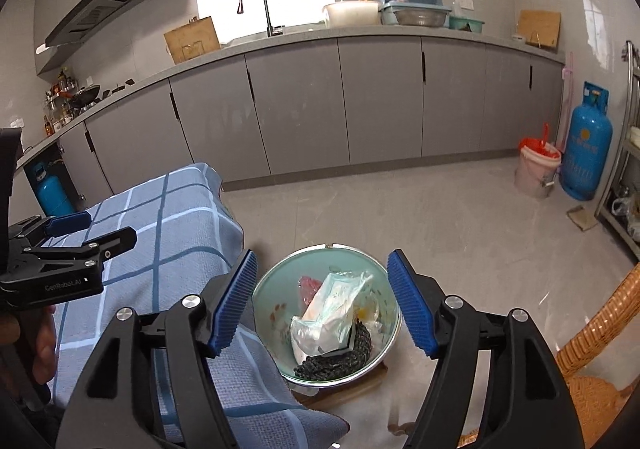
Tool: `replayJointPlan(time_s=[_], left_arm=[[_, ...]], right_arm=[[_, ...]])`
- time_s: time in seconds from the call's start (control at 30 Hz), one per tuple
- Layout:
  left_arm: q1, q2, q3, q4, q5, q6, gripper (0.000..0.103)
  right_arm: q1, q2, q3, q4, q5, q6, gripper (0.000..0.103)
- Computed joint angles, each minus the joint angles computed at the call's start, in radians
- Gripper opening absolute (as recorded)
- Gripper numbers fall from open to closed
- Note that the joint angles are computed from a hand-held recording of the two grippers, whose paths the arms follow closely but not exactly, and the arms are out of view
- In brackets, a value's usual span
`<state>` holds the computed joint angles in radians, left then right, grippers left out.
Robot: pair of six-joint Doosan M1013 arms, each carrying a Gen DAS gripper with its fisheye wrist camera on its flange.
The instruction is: Collect trash
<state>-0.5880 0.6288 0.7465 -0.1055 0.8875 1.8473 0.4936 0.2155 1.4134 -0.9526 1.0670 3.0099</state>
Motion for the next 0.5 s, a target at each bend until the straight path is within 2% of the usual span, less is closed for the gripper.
replayJointPlan(time_s=[0.27, 0.5], left_arm=[[0.006, -0.026, 0.024, -0.006, -0.035, -0.008, 0.091], [0.008, -0.029, 0.028, -0.009, -0.038, -0.008, 0.091]], right_arm=[[0.017, -0.001, -0.012, -0.015, 0.022, -0.012, 0.072], [0.019, -0.003, -0.011, -0.019, 0.021, -0.009, 0.073]])
